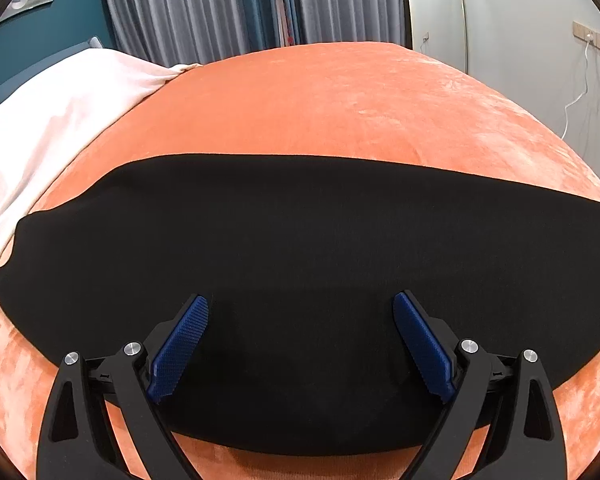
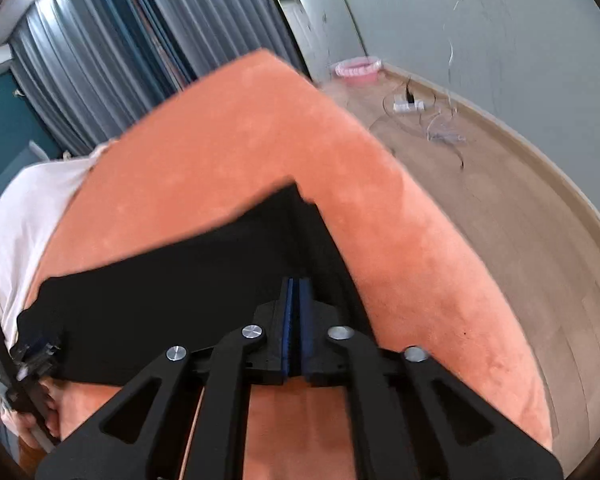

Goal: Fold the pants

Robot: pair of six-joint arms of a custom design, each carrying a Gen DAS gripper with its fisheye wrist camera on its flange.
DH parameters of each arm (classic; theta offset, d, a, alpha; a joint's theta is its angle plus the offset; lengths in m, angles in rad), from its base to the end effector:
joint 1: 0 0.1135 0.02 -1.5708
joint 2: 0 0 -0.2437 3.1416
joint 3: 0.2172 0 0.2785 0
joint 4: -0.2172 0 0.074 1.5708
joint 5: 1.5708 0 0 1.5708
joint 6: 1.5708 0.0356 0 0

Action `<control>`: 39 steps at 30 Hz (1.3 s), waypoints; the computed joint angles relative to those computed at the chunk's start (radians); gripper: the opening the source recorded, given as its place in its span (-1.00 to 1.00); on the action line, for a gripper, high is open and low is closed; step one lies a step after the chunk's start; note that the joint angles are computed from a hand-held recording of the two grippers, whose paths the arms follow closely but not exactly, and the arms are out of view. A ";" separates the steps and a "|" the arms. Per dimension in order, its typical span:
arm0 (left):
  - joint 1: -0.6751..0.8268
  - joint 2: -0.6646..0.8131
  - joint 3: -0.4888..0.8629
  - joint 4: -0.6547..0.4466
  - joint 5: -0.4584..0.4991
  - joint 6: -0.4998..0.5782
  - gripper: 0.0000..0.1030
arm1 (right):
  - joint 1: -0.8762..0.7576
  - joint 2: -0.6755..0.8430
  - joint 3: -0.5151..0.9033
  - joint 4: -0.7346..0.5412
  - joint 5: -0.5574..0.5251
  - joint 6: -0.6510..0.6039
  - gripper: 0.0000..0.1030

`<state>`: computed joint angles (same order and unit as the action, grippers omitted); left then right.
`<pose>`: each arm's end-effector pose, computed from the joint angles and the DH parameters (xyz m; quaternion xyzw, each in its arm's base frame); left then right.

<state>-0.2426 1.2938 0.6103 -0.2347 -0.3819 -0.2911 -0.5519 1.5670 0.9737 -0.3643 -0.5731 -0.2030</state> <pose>0.2625 -0.0513 0.1377 -0.0834 0.9283 0.0904 0.3510 0.2979 -0.1607 0.1699 0.0747 0.9154 0.1438 0.3684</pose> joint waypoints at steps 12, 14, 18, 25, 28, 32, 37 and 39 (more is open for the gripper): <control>0.000 -0.002 -0.006 -0.004 -0.010 -0.008 0.90 | -0.022 0.010 -0.037 0.028 0.057 -0.009 -1.00; -0.003 0.007 -0.004 -0.002 -0.015 -0.015 0.90 | -0.096 -0.013 -0.036 -0.006 -0.015 -0.019 -0.96; -0.006 0.012 -0.001 0.000 -0.018 -0.018 0.90 | -0.150 -0.092 -0.079 -0.004 0.039 -0.068 -0.74; -0.005 0.011 -0.003 0.002 -0.016 -0.019 0.90 | -0.181 -0.041 -0.041 -0.077 -0.028 -0.045 0.03; -0.009 0.013 -0.003 0.003 -0.021 -0.021 0.90 | -0.157 -0.018 -0.023 -0.089 -0.044 -0.023 0.24; -0.007 0.011 -0.004 0.004 -0.018 -0.021 0.90 | -0.104 0.046 0.012 -0.070 -0.067 0.029 0.26; -0.005 0.011 -0.003 0.006 -0.008 -0.025 0.90 | -0.042 0.054 -0.008 -0.003 -0.052 0.111 -0.47; -0.004 0.008 -0.004 0.011 -0.002 -0.030 0.90 | -0.040 0.076 -0.005 -0.004 -0.086 0.130 -0.62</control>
